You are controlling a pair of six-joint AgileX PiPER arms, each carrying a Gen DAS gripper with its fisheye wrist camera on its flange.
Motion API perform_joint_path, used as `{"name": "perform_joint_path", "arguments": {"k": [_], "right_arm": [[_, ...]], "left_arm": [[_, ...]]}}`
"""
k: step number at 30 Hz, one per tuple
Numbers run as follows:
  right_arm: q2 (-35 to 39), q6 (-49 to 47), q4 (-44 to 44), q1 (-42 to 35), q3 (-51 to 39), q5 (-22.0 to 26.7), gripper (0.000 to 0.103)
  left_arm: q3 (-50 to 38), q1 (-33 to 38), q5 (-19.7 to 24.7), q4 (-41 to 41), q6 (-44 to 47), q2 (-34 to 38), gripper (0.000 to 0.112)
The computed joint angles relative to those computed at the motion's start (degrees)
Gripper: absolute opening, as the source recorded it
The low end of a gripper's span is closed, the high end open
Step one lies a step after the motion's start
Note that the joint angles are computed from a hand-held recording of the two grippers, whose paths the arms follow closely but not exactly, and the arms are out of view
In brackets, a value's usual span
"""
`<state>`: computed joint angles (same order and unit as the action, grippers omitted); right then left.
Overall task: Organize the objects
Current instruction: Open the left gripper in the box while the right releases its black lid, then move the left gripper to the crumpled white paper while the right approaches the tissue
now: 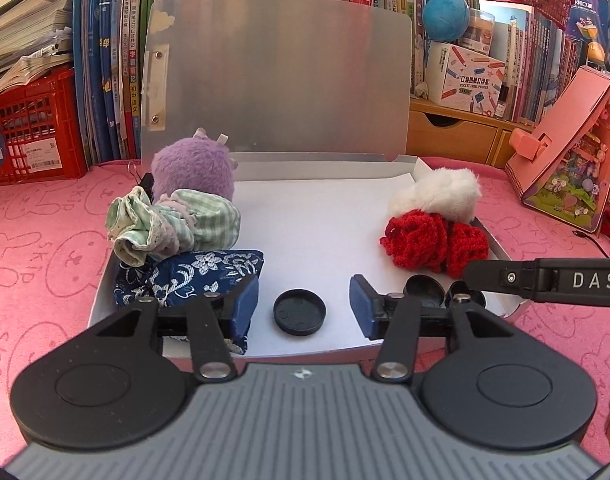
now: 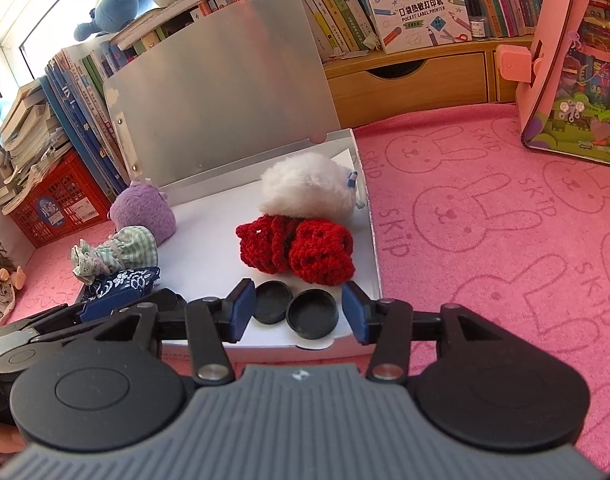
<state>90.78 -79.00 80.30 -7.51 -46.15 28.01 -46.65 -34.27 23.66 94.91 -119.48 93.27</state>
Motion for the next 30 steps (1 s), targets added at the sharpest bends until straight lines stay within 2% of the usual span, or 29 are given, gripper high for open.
{"name": "perform_joint_path", "arguments": {"k": [8,17,24,30], "right_arm": [[-5.5,-3.5,1.4,-3.5,4.3,3.5,0.066],[-16.2,-9.7,0.9,-8.9,13.7,9.5,0.067],[-24.8,-13.9,-0.6,-13.6,20.1,15.1,0.069],[-31.9,-14.3,-2.6,-16.0,23.9,18.9,0.069]], "left_arm": [[4.7,-6.1,7.7,-4.8,6.8,-7.6,0.075],[14.6,-15.0,13.5,-9.9,6.0,-19.9,0.076],[19.7,-28.5,23.6,-15.3,4.5,-27.5,0.077],[22.0,-42.1,34.2,-20.0,0.6,-29.0,0.078]]}}
